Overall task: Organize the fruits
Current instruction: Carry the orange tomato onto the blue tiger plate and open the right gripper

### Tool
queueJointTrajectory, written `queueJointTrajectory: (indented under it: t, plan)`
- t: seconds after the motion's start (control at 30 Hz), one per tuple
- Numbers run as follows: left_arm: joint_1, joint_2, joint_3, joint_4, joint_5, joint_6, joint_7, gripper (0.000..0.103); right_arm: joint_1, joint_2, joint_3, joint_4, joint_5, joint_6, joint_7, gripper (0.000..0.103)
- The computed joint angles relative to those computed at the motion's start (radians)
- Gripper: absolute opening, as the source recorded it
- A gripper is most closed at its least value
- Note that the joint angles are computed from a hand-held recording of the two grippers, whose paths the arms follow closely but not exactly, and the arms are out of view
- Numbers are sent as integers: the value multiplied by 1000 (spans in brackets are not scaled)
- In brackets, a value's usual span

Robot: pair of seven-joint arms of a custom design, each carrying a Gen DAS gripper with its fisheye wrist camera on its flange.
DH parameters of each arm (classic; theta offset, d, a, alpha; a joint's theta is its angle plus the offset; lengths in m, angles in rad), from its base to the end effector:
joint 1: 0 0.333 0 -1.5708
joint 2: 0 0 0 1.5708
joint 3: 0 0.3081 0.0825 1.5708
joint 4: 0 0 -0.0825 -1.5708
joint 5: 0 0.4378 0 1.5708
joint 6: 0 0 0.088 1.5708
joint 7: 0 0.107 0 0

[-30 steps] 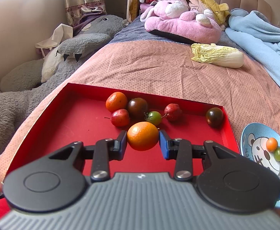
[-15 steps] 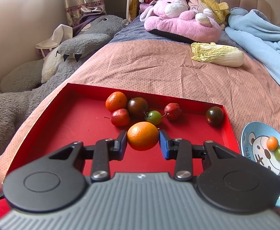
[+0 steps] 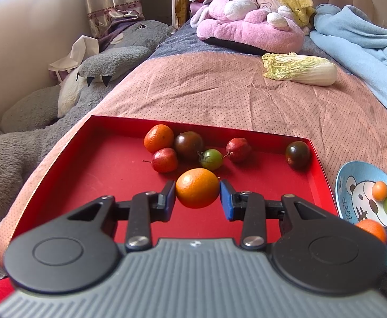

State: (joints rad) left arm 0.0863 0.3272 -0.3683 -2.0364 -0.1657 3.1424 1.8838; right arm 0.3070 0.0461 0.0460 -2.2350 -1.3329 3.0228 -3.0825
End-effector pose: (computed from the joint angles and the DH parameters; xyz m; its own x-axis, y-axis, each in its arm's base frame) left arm 0.6606 -0.1624 0.3413 -0.3583 -0.9336 0.0098 -0.6491 0.2415 -0.7213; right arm 0.5213 0.2694 0.3515 0.0659 -0.9872 -0.1455 -0.6817 0.0620 -0.7290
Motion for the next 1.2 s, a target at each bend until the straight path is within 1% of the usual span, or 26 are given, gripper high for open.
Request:
queueJointTrajectory:
  t: [0.23,0.33,0.4,0.57,0.7,0.93,1.07,1.1,1.17,1.2]
  plan:
    - [-38,-2,38,-1,29,1,-22,39,-32,-57,0,-65,-58,-26,82,40]
    - [-38,-2,37,-1,33,1,-26,39,-55,-84,5,-106,-49,-47,89,40]
    - [-47,0,45,0,40,0,-33,39,-70,-97,9,-131,-33,-62,87,40]
    - [-47,3,44,2,49,0,-35,39,-96,-100,18,-164,-5,-79,83,40]
    - [-44,2,41,-1,54,2,-34,39,-101,-90,20,-167,1,-93,90,40]
    - [-58,-1,54,-2,63,-1,-47,39,-103,-99,19,-185,57,-109,42,40]
    - [-50,-1,47,-3,64,2,-42,39,-105,-109,25,-198,94,-116,18,41]
    - [-54,-1,51,-2,66,2,-45,39,-107,-113,27,-202,84,-115,39,43]
    - [-53,-2,50,-3,65,1,-46,39,-115,-122,30,-207,43,-110,95,53]
    - [-55,-2,52,-3,67,2,-47,39,-117,-129,33,-209,25,-114,116,60]
